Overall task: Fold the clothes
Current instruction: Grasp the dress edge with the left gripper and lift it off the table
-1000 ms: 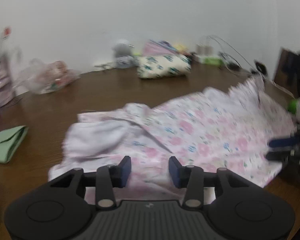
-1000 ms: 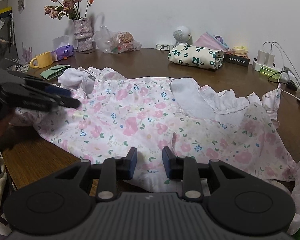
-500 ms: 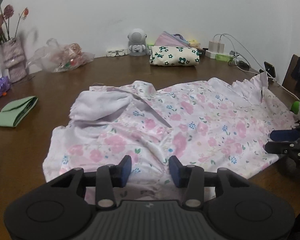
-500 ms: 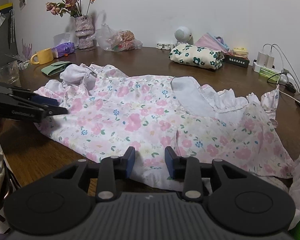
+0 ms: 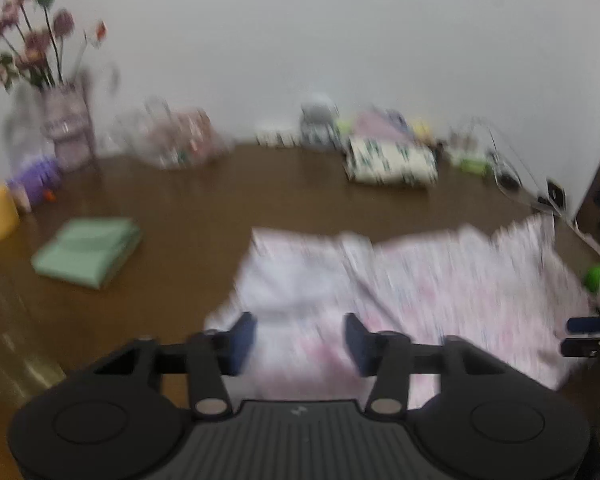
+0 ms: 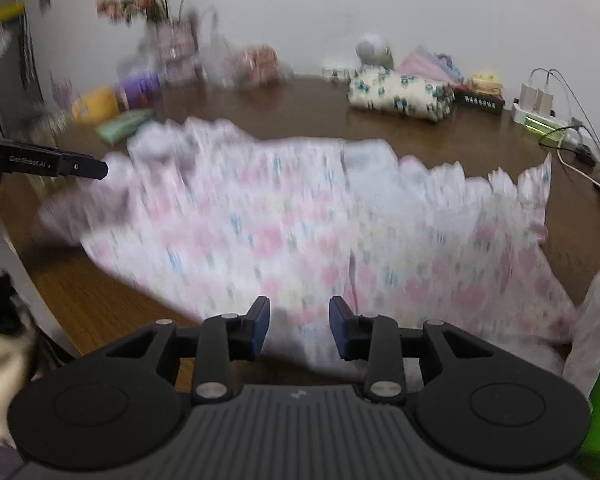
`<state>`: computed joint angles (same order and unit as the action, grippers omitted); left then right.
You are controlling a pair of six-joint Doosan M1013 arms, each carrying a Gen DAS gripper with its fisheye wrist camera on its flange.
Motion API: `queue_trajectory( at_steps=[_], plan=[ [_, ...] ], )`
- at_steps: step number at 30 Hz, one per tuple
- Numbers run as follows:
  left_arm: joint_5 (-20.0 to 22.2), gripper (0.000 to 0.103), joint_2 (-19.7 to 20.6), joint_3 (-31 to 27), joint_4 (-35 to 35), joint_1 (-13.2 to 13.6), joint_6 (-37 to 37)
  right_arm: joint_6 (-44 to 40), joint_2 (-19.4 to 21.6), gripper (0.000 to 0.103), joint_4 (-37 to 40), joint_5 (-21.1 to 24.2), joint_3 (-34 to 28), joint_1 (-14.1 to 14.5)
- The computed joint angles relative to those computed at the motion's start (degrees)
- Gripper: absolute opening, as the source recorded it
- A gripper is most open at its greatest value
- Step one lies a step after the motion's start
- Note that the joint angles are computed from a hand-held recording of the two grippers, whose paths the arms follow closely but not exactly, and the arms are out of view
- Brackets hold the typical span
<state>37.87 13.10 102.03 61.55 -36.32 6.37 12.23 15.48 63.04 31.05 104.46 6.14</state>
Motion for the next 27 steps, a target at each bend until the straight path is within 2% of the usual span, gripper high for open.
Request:
queue_trajectory(
  at_steps=[1,2,4,7,9,12,14,17,20,21,22,23,24,25,26,27],
  plan=[
    [1.8,0.077,0.6,-1.5,0.1,0.2,2.3,-0.5,0.2,0.056,0.1,0.2,-1.4,0.0],
    [2.9,0.078,1.6,-3.1,0.1,0.5,4.6,-0.9,0.5,0.06,0.2,0.4,-2.8,-0.1],
    [2.9,0.079,3.9,-6.6,-3.0,1.9,9.6,2.6,2.6,0.061,-5.7,2.3,-8.2,0.6],
    [2.0,0.079,8.4,-11.8,-10.3,4.6,16.0,14.7,9.6,0.062,-17.1,12.3,-20.4,1.9],
    [3.3,0.078,11.0,-14.7,-14.8,5.8,19.2,22.6,13.9,0.062,-23.3,15.6,-27.0,3.2],
    [3.5,0.078,13.1,-17.3,-20.3,7.1,21.5,37.8,18.1,0.062,-36.3,13.2,-32.7,5.4],
    [3.4,0.078,13.9,-18.2,-22.6,7.6,23.1,47.4,19.1,0.062,-40.4,12.0,-33.4,6.0],
    [5.6,0.078,15.8,-20.5,-24.2,7.9,26.2,48.7,19.7,0.061,-36.7,12.3,-32.6,5.8],
    [6.6,0.076,16.9,-21.4,-25.8,8.1,27.2,48.2,19.1,0.058,-37.9,9.4,-30.5,6.4],
    [6.1,0.072,16.9,-21.1,-26.3,8.2,27.0,47.9,18.8,0.056,-38.3,8.3,-29.7,6.6],
    [5.6,0.058,16.8,-20.7,-26.8,8.3,26.7,47.8,18.6,0.054,-39.0,7.4,-29.2,6.7],
    [5.0,0.048,16.6,-20.3,-27.3,8.4,26.4,48.2,18.4,0.045,-40.2,6.4,-28.6,7.0],
    [4.5,0.029,16.5,-20.0,-27.8,8.5,26.3,47.9,18.2,0.039,-40.5,6.2,-28.4,7.1],
    [3.7,0.015,16.2,-19.6,-28.3,8.6,26.2,47.4,18.0,0.023,-40.6,6.1,-28.2,7.2],
    [3.0,0.008,16.0,-19.3,-28.8,8.8,26.1,47.0,17.9,0.012,-40.8,6.1,-28.0,7.3],
    [2.4,0.006,15.7,-19.0,-29.1,8.9,25.9,46.6,17.8,0.008,-40.3,6.2,-27.9,7.3]
  ],
)
